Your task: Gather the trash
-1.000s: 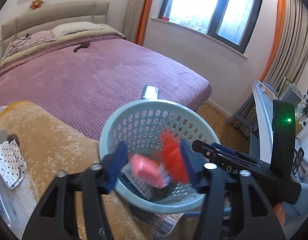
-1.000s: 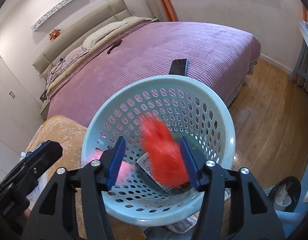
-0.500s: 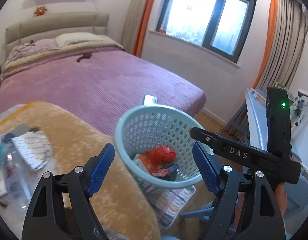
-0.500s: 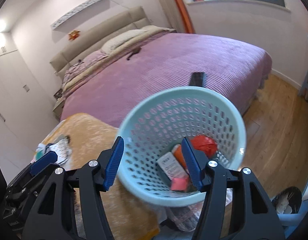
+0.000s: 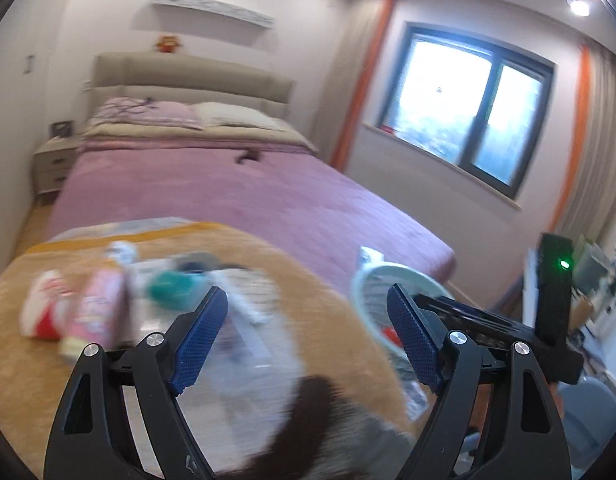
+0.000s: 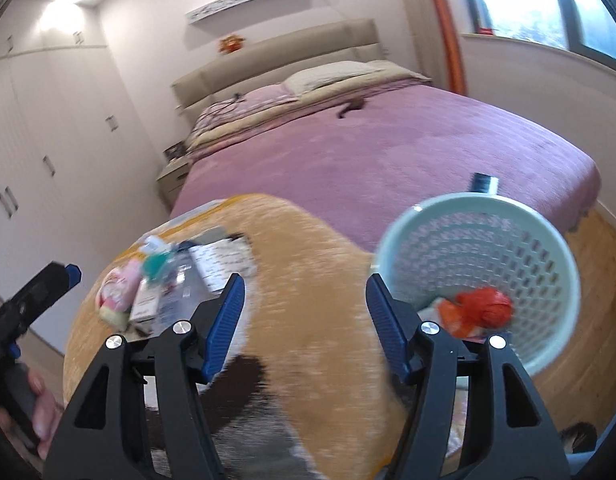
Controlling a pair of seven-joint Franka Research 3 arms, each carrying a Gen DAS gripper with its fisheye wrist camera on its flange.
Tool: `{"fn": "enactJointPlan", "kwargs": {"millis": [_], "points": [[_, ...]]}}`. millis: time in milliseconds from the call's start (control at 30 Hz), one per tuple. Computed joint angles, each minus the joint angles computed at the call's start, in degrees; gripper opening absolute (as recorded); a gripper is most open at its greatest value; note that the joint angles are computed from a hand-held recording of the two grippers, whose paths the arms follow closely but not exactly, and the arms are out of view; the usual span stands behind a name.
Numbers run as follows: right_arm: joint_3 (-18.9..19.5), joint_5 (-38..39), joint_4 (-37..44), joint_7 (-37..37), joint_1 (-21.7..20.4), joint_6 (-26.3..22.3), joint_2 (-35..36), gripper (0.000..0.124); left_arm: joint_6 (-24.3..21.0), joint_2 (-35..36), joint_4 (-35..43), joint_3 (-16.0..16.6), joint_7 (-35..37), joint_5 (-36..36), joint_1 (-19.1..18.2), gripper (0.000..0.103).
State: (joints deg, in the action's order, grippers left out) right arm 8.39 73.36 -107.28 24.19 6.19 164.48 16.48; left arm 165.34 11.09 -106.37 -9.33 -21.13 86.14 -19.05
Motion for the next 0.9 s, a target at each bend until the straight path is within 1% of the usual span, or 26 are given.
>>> {"fn": "enactJointPlan", "kwargs": {"millis": [100,167,267,333,367,400,433,467,533,633,733,833,900], "points": [[1.41,1.31,0.09,-2.53,1.04,0.22,-0.01,0.061,-2.11,-5.69,-7.12,0.93,-2.98,-0.83,2.05,0.080],[2.39,3.56,0.44,-5.74,1.72,0.65,0.24,0.064,-4.12,-8.22,-10.29,0.55,-2.35,-2.71,3.78,0.080],[3.97,10.39,1.39,-14.55,3.04,1.67,1.34,0.070,-6.69,-10.32,-14.16,0.29,3.24,-9.72,6.79,0.080],[3.96,11.35,2.35,-16.33,4.57,1.62,2.61,0.071,-9.24,-9.78,-15.06,0.24,10.08,-16.66,8.38,0.080],[3.77,10.33,3.06,-15.65,5.46,1.72,3.61,0.071,-9.47,-9.25,-15.24,0.29,13.03,-19.93,9.04,0.080],[3.66,9.25,3.68,-14.70,6.17,2.11,4.44,0.071,-8.71,-8.58,-15.43,0.54,16.12,-23.50,9.83,0.079],[3.67,8.06,4.33,-13.64,6.74,2.50,5.34,0.071,-8.31,-8.14,-15.57,0.63,16.83,-24.59,10.17,0.079],[3.62,6.15,5.04,-11.82,7.30,2.71,6.29,0.071,-8.31,-8.02,-15.77,0.80,17.02,-24.68,10.41,0.079],[3.51,0.97,6.27,-7.21,8.32,2.94,8.05,0.071,-9.70,-6.89,-15.00,1.05,18.99,-25.28,10.72,0.079],[4.75,-2.99,6.92,-4.73,8.39,4.61,9.56,0.071,-10.91,-5.28,-13.93,1.57,21.16,-26.53,11.00,0.079],[5.20,-7.44,7.36,-1.54,8.75,6.69,11.08,0.071,-9.03,-4.66,-14.03,2.32,22.16,-27.84,11.49,0.079],[5.27,-11.96,7.54,2.24,8.68,6.91,12.12,0.071,-9.66,-3.74,-13.51,2.54,23.76,-28.21,11.14,0.076],[5.92,-14.13,7.48,3.85,8.26,7.48,12.37,0.071,-9.91,-3.70,-13.64,2.75,23.32,-26.95,10.69,0.076]]}}
